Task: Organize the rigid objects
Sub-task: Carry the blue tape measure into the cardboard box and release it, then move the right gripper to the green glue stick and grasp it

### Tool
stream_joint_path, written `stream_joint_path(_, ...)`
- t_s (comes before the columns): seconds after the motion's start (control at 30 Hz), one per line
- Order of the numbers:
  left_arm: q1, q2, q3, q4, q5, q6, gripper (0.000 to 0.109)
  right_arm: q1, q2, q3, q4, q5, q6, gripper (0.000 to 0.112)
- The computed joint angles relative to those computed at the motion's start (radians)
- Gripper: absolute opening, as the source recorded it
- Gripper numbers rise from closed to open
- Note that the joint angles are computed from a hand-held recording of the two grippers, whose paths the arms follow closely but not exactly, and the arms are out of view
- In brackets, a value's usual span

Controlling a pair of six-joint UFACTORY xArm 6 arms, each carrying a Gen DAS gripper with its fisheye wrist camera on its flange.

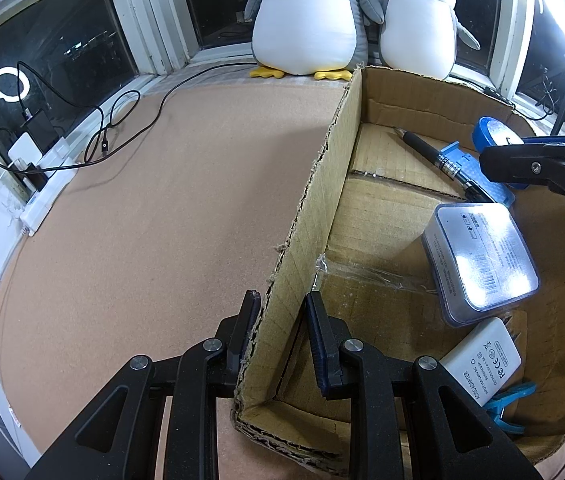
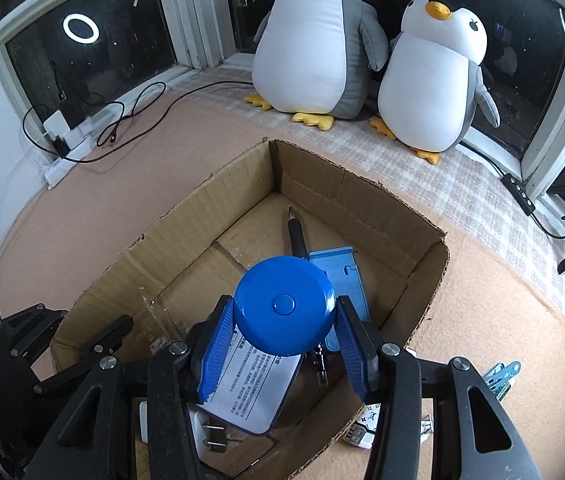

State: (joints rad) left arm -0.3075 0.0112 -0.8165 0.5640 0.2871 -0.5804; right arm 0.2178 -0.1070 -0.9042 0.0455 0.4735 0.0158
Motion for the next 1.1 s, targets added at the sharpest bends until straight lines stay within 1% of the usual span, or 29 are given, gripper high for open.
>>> stream_joint_path(0.33,0.0,-0.002,0.004,0.001,-0.002,-0.001,0.025,0.004,0.003,-0.005,-0.015,0.003,0.006,0.048)
stream_joint_path(0.4,0.001,-0.002,0.004,0.003,-0.002,-0.002,0.025,0.005,0.004,-0.007,-0.025,0.004,0.018,0.059)
stream_joint_path(0.43,0.001,0.0,0.001,0.002,-0.001,0.0,0.025,0.005,0.004,-0.008,-0.026,0.004,0.02,0.06)
stream_joint_path(0.87,0.0,-0.002,0.005,0.006,-0.003,-0.006,0.025,0.003,-0.007,-0.005,-0.036,0.009,0.041,0.06)
stream_joint_path(1.1,-0.001,-0.002,0.004,0.01,-0.002,-0.01,0.025,-0.006,-0.037,0.017,-0.01,0.008,0.041,0.06)
